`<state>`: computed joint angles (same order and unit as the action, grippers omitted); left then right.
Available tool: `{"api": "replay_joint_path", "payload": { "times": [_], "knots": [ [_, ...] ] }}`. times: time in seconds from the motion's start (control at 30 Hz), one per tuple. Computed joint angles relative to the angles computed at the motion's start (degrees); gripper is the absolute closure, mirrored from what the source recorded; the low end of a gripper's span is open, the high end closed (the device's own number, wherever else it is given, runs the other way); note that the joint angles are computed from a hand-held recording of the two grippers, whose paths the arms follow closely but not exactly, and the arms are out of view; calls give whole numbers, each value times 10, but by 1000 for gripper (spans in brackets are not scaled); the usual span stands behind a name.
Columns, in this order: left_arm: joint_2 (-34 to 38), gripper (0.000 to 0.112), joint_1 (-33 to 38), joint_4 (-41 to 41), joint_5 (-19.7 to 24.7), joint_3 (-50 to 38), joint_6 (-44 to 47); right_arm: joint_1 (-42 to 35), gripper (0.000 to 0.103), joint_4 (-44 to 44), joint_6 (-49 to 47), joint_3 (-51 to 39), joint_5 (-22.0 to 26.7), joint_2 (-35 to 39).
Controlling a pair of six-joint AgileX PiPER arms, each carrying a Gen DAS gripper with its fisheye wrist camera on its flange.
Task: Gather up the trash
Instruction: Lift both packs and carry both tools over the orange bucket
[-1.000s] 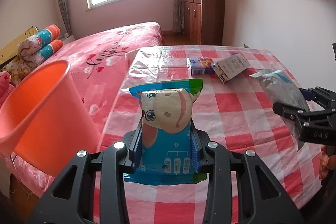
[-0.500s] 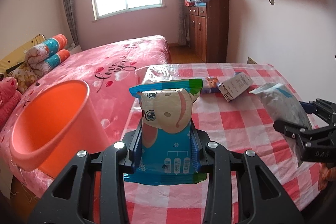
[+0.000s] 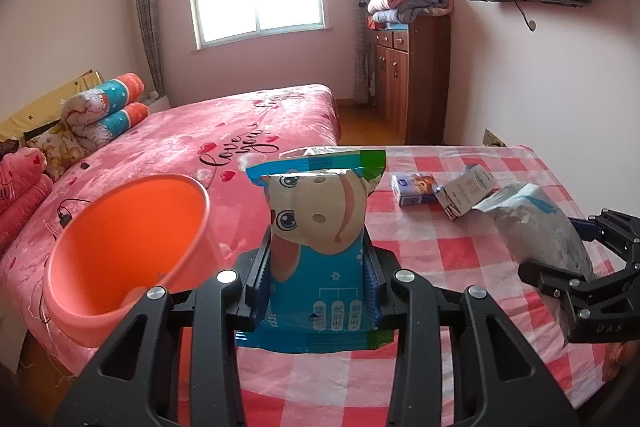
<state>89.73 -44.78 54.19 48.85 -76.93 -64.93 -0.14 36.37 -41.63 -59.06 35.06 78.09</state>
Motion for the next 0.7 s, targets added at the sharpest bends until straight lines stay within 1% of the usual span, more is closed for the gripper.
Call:
{"api": "replay_joint_path", "payload": {
  "times": [0.27,0.7],
  "knots": [
    [-16,73,23,6,0,1,3,27,26,-5,15,-38,20,27],
    [-52,73,70,19,-6,26,1,78,26,-26,50,-104,43,70]
  ]
}}
